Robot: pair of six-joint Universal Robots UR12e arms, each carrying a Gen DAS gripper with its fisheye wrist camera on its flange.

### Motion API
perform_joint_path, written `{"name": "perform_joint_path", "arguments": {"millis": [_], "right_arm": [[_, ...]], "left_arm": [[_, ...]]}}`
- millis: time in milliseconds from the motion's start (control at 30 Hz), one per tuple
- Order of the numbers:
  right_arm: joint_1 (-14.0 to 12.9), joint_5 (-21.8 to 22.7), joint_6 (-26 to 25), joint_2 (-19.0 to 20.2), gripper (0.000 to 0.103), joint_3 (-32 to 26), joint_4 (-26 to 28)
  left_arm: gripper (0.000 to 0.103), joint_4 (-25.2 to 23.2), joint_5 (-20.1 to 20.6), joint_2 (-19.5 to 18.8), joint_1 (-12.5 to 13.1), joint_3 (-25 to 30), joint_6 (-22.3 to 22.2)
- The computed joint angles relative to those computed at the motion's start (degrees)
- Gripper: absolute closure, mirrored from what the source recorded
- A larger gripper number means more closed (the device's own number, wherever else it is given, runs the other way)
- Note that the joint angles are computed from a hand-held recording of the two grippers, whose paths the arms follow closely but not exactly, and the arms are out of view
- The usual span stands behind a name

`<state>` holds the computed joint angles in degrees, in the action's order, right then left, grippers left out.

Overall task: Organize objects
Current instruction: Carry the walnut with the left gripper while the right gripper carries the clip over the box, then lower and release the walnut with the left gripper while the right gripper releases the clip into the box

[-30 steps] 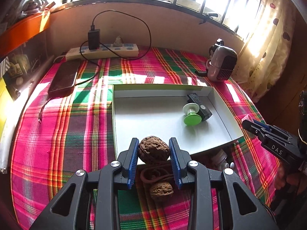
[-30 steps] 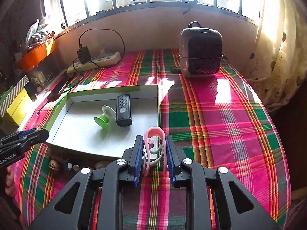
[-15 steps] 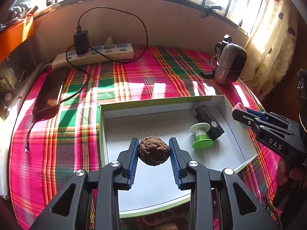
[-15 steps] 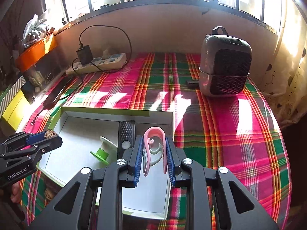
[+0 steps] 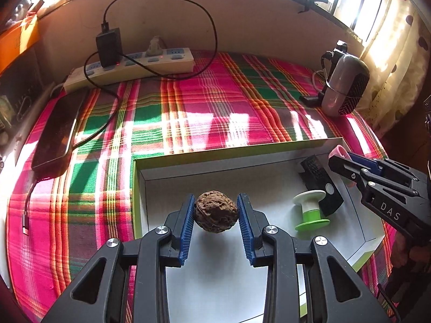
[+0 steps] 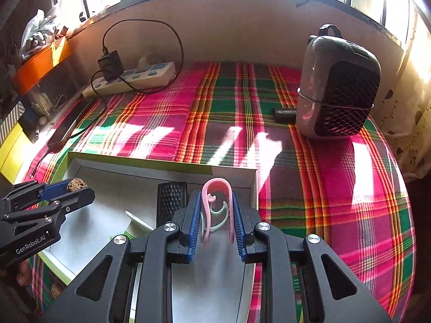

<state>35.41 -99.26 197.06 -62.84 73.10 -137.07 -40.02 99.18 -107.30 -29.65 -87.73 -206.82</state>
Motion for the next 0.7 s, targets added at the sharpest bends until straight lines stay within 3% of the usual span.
{"name": "perform_joint_path", "arguments": {"millis": [700], "right_arm": [[0.1,-0.7,-0.1,0.9,0.079,-0.7,0.8]], "left_arm": [[0.073,-2.2,2.1,-1.4,-0.3,1.7,0.9]]}}
